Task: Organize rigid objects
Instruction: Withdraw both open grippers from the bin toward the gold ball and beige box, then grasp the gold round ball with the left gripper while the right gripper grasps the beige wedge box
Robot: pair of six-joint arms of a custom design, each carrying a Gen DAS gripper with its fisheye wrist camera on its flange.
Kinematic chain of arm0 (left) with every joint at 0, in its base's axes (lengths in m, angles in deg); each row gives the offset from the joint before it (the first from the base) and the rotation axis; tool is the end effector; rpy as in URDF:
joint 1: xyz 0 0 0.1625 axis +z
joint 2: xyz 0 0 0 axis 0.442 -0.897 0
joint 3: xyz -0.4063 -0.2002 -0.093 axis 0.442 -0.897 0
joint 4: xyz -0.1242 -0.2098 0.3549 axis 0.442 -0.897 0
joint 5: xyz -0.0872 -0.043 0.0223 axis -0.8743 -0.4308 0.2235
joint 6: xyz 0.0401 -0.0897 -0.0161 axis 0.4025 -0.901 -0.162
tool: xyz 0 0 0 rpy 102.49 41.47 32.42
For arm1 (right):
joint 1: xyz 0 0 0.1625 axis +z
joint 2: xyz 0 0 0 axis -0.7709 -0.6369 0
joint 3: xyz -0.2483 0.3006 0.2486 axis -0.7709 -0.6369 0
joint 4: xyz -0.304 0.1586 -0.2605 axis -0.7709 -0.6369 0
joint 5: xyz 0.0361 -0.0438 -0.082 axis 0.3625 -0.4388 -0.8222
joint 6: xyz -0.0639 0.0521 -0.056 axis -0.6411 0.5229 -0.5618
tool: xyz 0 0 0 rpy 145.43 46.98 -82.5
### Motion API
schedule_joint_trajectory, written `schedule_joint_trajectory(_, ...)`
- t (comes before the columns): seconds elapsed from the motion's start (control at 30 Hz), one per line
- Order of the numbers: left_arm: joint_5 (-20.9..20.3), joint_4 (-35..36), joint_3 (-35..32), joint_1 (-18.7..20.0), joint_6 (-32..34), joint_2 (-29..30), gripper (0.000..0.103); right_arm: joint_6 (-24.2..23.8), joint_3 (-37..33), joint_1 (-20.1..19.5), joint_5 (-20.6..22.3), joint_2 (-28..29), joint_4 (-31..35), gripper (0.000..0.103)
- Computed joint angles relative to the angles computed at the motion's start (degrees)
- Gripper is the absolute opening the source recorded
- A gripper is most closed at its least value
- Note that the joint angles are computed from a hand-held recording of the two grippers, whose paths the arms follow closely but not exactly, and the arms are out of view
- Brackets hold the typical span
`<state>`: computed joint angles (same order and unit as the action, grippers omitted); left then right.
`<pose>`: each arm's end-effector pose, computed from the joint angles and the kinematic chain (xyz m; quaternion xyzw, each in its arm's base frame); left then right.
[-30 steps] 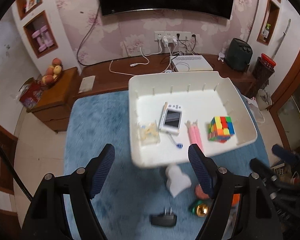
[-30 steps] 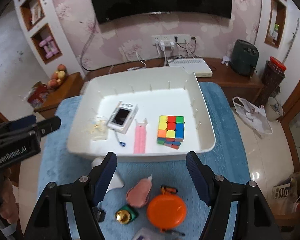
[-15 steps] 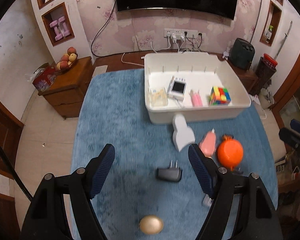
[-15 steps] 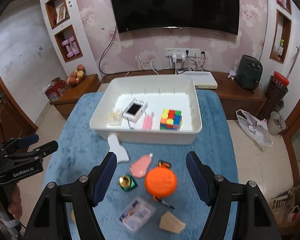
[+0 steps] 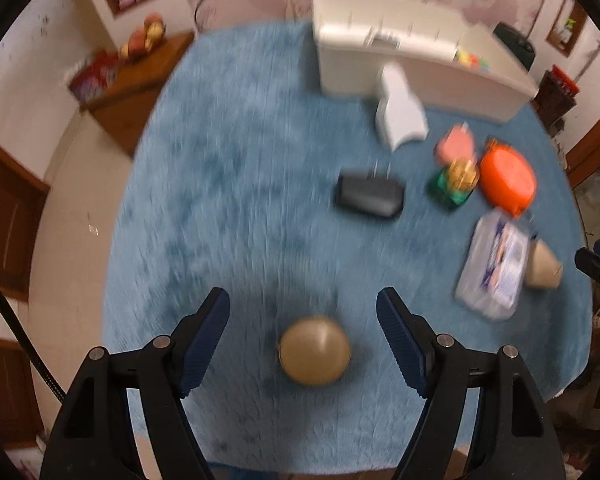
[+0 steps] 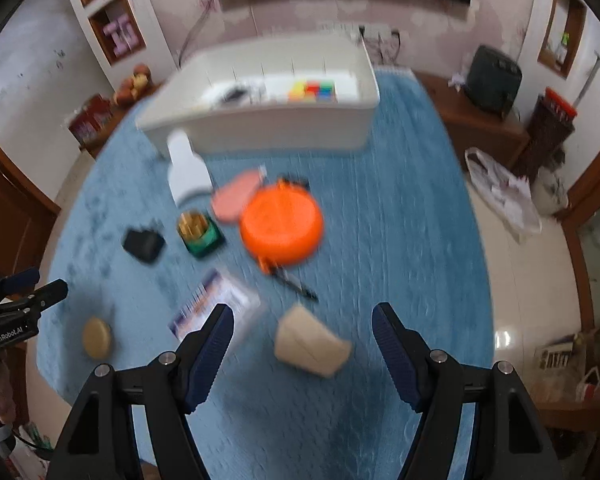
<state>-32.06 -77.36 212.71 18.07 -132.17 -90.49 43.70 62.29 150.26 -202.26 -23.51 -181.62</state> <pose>-0.0912 -0.3793 0.1454 -0.0838 0.8803 -0.2044 0.4199 0.1590 -0.4421 0.0954 0.2416 -0.9201 0.1156 0.2858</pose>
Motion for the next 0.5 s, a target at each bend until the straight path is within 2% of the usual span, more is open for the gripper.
schedule_joint_trajectory(0.1, -1.63, -1.66, 1.6, 1.25, -1.61, 1.02, 0.079, -1.71, 1.22, -2.04, 1.3, 0.45, -0.52, 0.073)
schedule_joint_trajectory(0.3, -3.5, -5.6, 3.67, 3.1, -3.82, 2.13, 0.079, -9.58, 2.53, -3.78, 0.65, 3.89, -6.24, 0.073)
schedule_joint_trajectory(0.4, -4.03, -7.39, 4.35, 3.59, -4.2, 2.69, 0.079, -9.12, 2.34, -4.27, 0.05, 4.73, -6.97, 0.073)
schedule_joint_trajectory(0.5, -3.83, -9.21, 5.07, 3.45, -4.19, 3.16, 0.079, -4.74, 1.91, -4.77, 0.3, 4.57, -5.43, 0.073)
